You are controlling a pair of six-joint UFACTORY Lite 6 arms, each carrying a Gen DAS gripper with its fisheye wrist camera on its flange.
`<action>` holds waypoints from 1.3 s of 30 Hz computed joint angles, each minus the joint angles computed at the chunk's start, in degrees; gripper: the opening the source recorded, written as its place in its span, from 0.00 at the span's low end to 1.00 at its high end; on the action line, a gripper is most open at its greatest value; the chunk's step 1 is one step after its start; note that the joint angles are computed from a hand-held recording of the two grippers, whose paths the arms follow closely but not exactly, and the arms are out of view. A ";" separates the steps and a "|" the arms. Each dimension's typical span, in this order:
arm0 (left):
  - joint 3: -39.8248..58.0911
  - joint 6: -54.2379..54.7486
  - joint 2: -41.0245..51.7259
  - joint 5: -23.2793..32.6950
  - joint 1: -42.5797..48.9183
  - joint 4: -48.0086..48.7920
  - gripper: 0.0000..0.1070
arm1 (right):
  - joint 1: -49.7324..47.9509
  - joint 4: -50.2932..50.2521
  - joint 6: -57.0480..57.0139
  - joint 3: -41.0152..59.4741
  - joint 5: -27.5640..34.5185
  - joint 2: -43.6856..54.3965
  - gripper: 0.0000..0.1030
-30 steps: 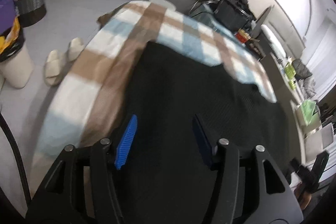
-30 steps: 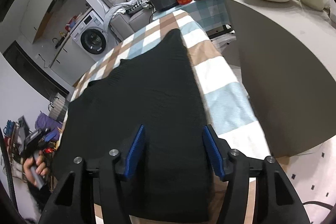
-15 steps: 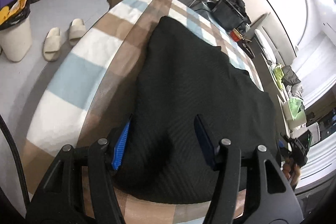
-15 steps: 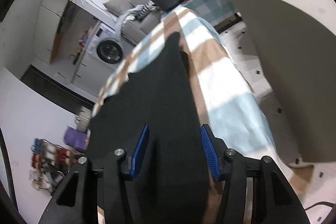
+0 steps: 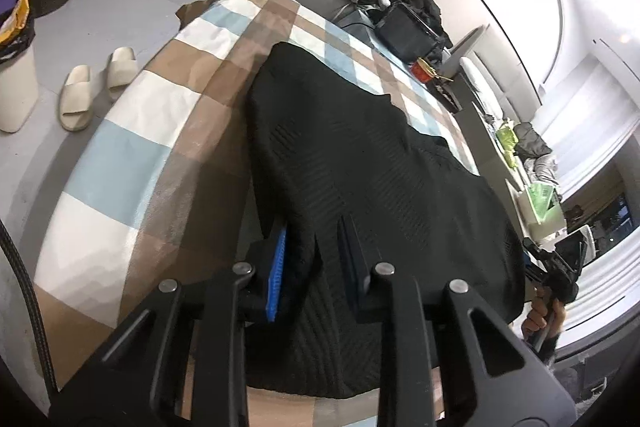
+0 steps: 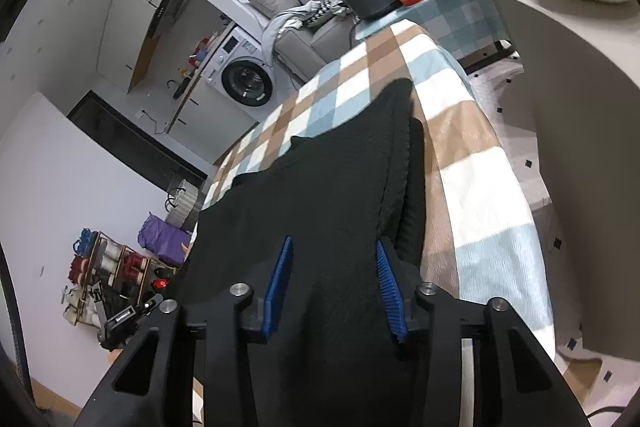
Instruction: Fold small clothes
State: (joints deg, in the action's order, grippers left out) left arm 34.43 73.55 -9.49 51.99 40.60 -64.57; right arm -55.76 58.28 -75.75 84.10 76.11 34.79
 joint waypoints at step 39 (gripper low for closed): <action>31.40 -15.38 31.34 -17.97 -16.44 2.21 0.38 | 11.99 -6.96 25.67 41.00 -8.53 23.88 0.36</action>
